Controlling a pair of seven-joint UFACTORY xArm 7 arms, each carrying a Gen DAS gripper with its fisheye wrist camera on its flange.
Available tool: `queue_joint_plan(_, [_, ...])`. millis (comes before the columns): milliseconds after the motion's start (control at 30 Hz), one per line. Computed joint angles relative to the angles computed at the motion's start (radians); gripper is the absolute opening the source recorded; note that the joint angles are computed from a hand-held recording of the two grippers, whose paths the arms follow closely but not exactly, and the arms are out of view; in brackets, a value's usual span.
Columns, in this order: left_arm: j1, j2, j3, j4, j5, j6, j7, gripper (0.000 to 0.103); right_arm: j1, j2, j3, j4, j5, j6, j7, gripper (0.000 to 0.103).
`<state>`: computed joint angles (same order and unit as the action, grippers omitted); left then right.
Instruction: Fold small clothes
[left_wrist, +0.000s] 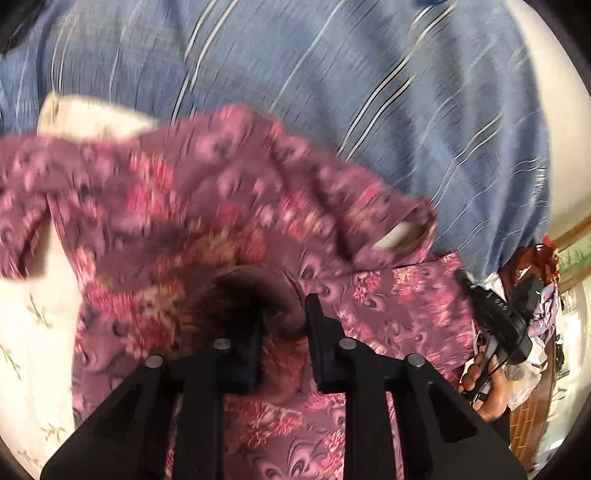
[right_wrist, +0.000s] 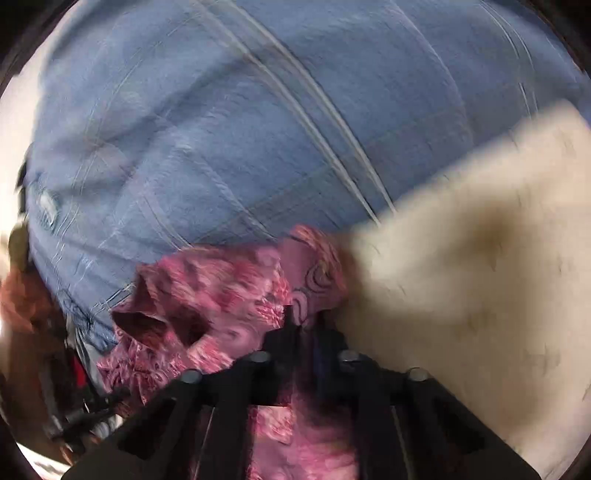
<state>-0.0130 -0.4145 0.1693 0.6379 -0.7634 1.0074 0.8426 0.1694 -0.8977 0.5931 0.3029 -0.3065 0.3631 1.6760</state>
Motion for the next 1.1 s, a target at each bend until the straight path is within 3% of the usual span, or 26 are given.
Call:
queue_joint_plan(67, [0.003, -0.011, -0.078, -0.044, 0.079, -0.163, -0.029, 0.019, -0.012, 0.001, 0.004, 0.018, 0.039, 0.095, -0.034, 0.008])
queue_joint_plan(133, [-0.007, 0.034, -0.102, -0.054, 0.157, -0.22, -0.075, 0.013, 0.042, 0.107, -0.083, -0.005, 0.161, 0.124, -0.131, 0.013])
queue_joint_plan(200, [-0.017, 0.011, -0.056, -0.048, 0.153, -0.187, -0.059, 0.013, 0.106, 0.068, -0.112, -0.022, 0.129, 0.168, -0.062, 0.018])
queue_joint_plan(267, [0.0, -0.008, 0.006, -0.017, 0.137, -0.111, -0.054, 0.013, 0.127, -0.04, -0.057, -0.011, 0.081, 0.266, 0.027, 0.027])
queue_joint_plan(367, [0.02, -0.026, 0.07, 0.02, 0.069, 0.01, -0.063, 0.014, 0.172, -0.141, 0.012, 0.002, 0.039, 0.26, 0.064, 0.029])
queue_joint_plan(433, [0.029, -0.048, 0.054, 0.001, 0.069, 0.034, -0.058, 0.023, 0.196, -0.113, 0.043, 0.014, 0.041, 0.212, 0.081, 0.03])
queue_joint_plan(467, [0.03, -0.066, 0.025, -0.03, 0.084, 0.011, -0.066, 0.037, 0.201, -0.092, 0.056, 0.015, 0.045, 0.196, 0.094, 0.03])
queue_joint_plan(500, [0.028, -0.077, -0.002, -0.061, 0.101, -0.011, -0.08, 0.043, 0.205, -0.039, 0.072, 0.015, 0.059, 0.17, 0.112, 0.032])
queue_joint_plan(567, [0.01, -0.113, -0.053, -0.147, 0.137, -0.105, -0.083, 0.043, 0.21, 0.066, 0.079, 0.008, 0.087, 0.131, 0.152, 0.037])
queue_joint_plan(600, [-0.006, -0.176, -0.077, -0.195, 0.138, -0.178, -0.062, 0.043, 0.192, 0.078, 0.123, 0.022, 0.06, 0.146, 0.204, 0.034])
queue_joint_plan(667, [-0.024, -0.228, -0.089, -0.223, 0.201, -0.199, -0.084, 0.044, 0.184, 0.093, 0.144, 0.087, 0.05, 0.246, 0.208, 0.035])
queue_joint_plan(700, [-0.032, -0.229, -0.062, -0.211, 0.211, -0.173, -0.088, 0.044, 0.185, 0.1, 0.15, 0.123, 0.025, 0.283, 0.231, 0.037])
queue_joint_plan(833, [-0.003, -0.131, 0.086, -0.061, 0.225, 0.0, -0.061, 0.045, 0.09, 0.137, 0.237, 0.229, -0.106, 0.234, 0.294, 0.048])
queue_joint_plan(900, [0.038, -0.059, 0.114, 0.016, 0.226, 0.01, -0.04, 0.052, 0.056, 0.191, 0.262, 0.269, -0.147, 0.206, 0.292, 0.052])
queue_joint_plan(1000, [0.111, 0.065, 0.159, 0.141, 0.208, 0.033, -0.018, 0.052, -0.067, 0.347, 0.337, 0.327, -0.228, 0.114, 0.33, 0.061])
queue_joint_plan(1100, [0.181, 0.229, 0.223, 0.303, 0.139, 0.122, -0.006, 0.052, -0.141, 0.412, 0.463, 0.374, -0.322, 0.191, 0.428, 0.067])
